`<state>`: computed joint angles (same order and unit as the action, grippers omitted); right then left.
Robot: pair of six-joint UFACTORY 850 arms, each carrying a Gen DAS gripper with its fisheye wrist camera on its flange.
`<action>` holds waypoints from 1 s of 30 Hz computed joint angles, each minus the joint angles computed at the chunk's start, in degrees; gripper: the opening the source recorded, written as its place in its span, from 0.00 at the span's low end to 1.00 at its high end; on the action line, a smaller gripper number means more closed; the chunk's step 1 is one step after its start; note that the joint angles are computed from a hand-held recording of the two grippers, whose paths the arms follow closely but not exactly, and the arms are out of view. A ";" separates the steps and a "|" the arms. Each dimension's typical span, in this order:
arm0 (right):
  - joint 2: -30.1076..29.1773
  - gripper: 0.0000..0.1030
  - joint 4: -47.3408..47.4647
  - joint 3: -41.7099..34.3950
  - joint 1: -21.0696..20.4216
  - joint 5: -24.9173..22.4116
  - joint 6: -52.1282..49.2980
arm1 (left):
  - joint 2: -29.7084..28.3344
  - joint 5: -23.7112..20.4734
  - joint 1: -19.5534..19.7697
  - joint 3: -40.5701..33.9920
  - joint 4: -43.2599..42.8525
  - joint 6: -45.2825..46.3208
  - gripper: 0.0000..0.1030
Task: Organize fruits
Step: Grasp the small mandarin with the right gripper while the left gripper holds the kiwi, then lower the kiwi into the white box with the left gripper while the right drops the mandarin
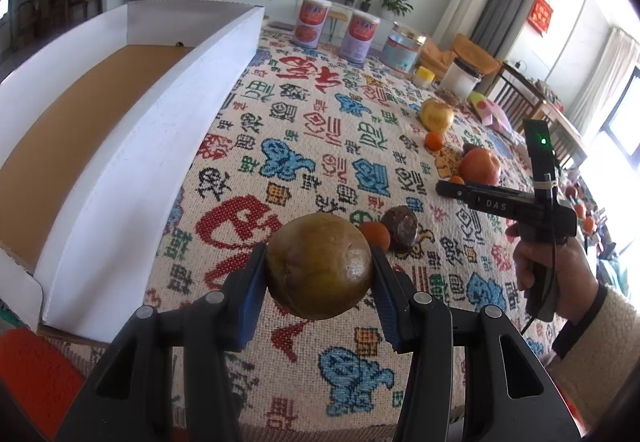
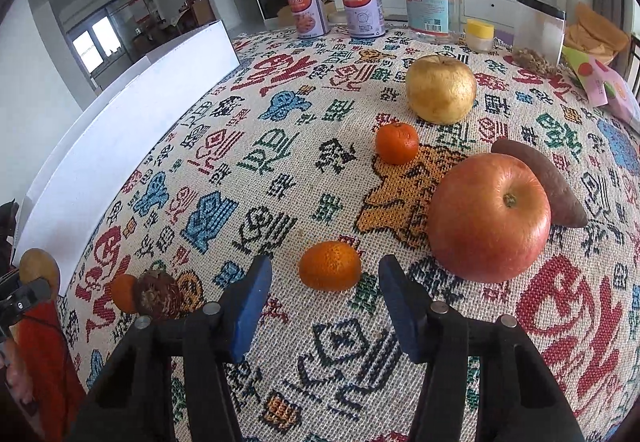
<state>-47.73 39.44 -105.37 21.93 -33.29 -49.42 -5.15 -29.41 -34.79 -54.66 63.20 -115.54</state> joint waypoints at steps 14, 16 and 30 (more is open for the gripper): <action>3.86 0.28 10.48 -6.73 8.66 -16.66 -5.63 | 14.96 -7.47 9.13 2.35 -9.83 11.02 0.49; 2.05 0.28 10.50 -11.01 11.96 -20.33 -4.45 | 14.98 -8.05 13.30 3.27 -15.07 15.44 0.49; -3.55 0.49 9.95 -19.54 19.38 -17.83 -1.16 | 14.86 -14.06 16.24 6.42 -11.35 12.79 0.77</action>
